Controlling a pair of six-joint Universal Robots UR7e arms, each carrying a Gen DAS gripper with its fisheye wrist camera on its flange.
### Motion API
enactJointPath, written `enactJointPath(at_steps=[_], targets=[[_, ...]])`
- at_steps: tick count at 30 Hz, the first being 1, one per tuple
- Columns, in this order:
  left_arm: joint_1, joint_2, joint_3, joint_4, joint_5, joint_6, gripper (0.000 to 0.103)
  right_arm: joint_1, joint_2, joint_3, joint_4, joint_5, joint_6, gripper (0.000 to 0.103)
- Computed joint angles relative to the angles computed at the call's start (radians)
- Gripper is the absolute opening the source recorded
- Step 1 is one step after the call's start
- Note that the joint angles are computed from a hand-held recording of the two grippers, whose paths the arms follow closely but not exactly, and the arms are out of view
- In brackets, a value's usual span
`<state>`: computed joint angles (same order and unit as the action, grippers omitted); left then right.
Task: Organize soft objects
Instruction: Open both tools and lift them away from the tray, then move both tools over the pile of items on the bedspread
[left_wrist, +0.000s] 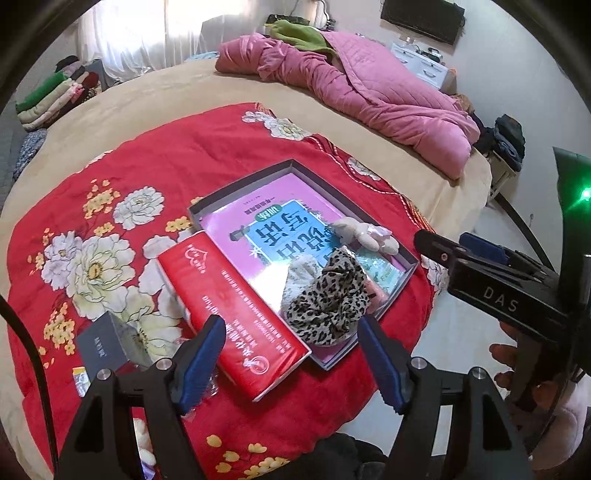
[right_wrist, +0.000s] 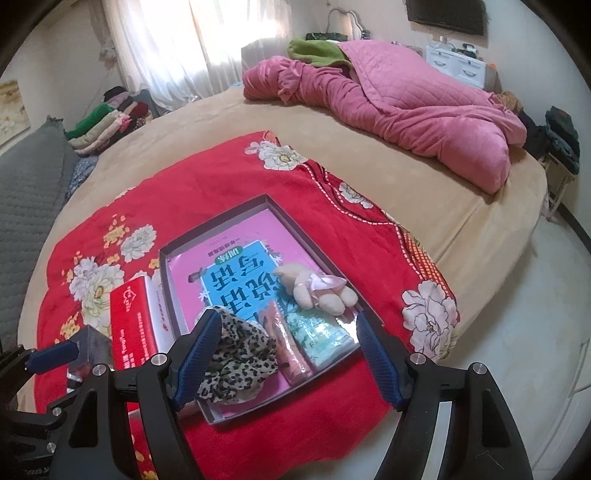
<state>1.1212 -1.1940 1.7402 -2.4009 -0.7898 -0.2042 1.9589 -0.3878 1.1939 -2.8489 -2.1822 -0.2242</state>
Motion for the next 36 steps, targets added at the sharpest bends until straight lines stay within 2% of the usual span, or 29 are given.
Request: enactJointPath(at_steps=[25, 36], targets=[[-0.029, -0.203, 0.156, -0.017, 0.078, -0.104, 0.073, 0.097, -0.012, 0.057, -0.083, 0.007, -0.108, 0.076], [-0.021, -0.341, 0.192, 0.082, 0.152, -0.213, 0.073, 0.146, -0.004, 0.055, -0.081, 0.061, -0.153, 0.076]])
